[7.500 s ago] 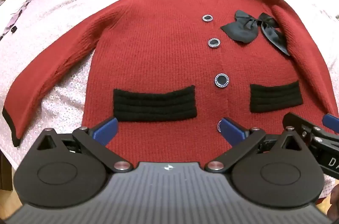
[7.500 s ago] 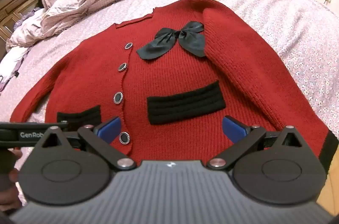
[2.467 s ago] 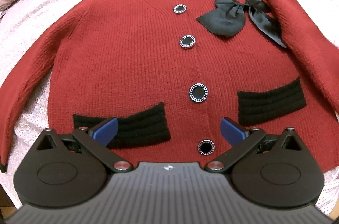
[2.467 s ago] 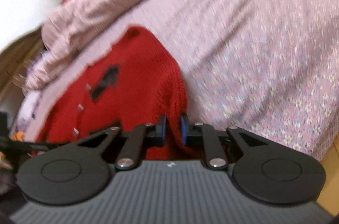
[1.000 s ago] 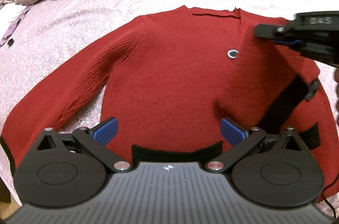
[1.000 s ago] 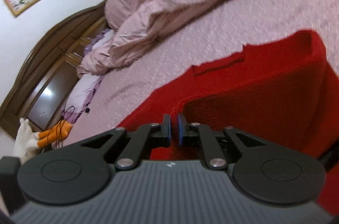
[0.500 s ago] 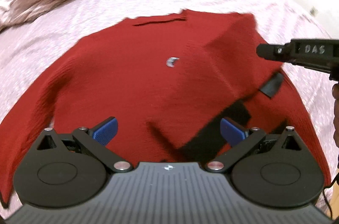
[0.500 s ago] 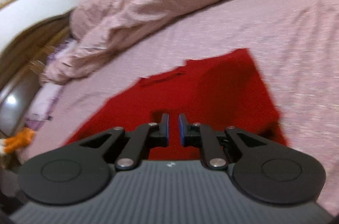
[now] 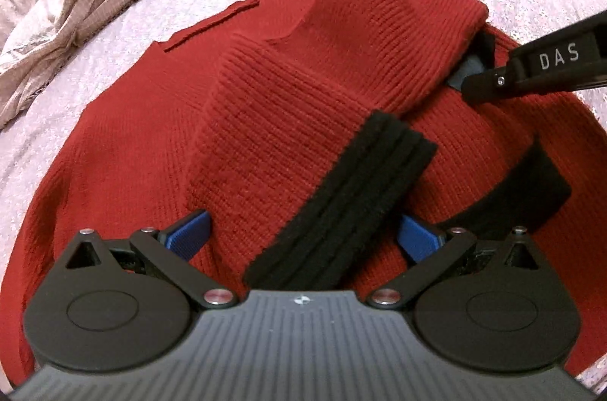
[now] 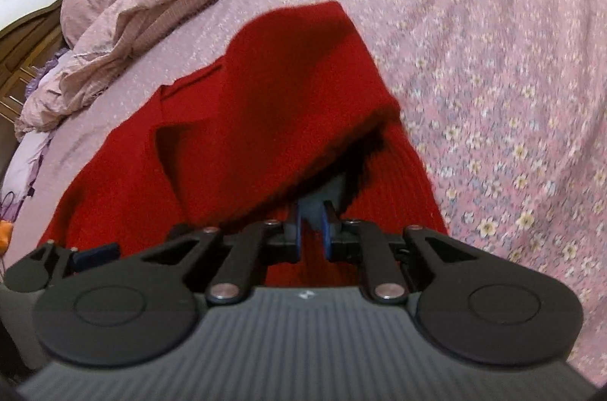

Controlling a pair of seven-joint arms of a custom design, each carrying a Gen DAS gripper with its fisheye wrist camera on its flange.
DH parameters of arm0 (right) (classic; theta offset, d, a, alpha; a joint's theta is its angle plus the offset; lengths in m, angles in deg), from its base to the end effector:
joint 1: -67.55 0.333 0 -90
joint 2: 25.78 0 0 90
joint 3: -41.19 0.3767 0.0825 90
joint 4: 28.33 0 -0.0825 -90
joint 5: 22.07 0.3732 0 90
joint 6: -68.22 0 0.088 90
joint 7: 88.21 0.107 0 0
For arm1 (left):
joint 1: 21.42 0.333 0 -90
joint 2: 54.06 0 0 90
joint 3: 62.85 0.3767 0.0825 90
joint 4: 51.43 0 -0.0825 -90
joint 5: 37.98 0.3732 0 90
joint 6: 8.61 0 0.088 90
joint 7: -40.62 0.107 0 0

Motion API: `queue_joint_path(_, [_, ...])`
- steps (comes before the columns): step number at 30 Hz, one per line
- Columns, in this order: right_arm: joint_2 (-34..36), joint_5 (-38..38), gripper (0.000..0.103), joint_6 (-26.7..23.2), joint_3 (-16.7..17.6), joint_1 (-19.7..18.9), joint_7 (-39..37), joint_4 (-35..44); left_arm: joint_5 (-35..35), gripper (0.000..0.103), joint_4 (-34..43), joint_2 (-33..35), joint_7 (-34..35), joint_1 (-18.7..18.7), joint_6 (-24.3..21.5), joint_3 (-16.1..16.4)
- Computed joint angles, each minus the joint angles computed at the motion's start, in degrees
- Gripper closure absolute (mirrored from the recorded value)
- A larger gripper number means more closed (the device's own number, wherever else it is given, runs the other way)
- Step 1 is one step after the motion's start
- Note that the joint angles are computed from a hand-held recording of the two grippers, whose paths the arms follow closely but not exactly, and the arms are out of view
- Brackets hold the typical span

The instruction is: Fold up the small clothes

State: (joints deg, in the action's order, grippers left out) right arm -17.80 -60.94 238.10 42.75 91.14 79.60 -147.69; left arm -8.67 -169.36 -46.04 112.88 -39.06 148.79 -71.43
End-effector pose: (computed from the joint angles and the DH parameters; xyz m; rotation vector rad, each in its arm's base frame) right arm 0.5334 0.2965 0.5027 -1.4174 1.9135 -0.3401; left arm 0.5426 -0.2844 0.4940 -1.2631 2.2828 -0.5094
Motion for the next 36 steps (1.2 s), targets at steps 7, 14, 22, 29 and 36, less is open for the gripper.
queue_joint_path(7, [0.55, -3.28, 0.067, 5.35, -1.79, 0.63, 2.51, -1.16, -3.34, 0.0, -1.48, -0.37, 2.93, 0.87, 2.39, -0.18])
queue_joint_path(14, [0.62, -3.57, 0.067, 8.53, -3.1, 0.9, 5.05, -2.26, -0.23, 0.009, -2.25, -1.63, -1.29, 0.81, 4.3, 1.42])
queue_joint_path(22, [0.44, -4.85, 0.067, 10.6, -5.54, 2.69, 7.97, -3.04, 17.01, 0.042, -2.92, -4.09, -18.17, 2.54, 7.03, 2.2])
queue_joint_path(29, [0.0, 3.18, 0.066, 6.5, -0.87, -0.08, -1.36, -2.04, 19.35, 0.042, -1.22, -3.43, -24.46, 6.05, 7.54, 2.06])
queue_joint_path(36, [0.29, 4.59, 0.063, 2.03, 0.3, 0.12, -5.96, 1.39, 2.89, 0.041, -2.17, -2.33, -14.35, 8.67, 13.2, 2.26])
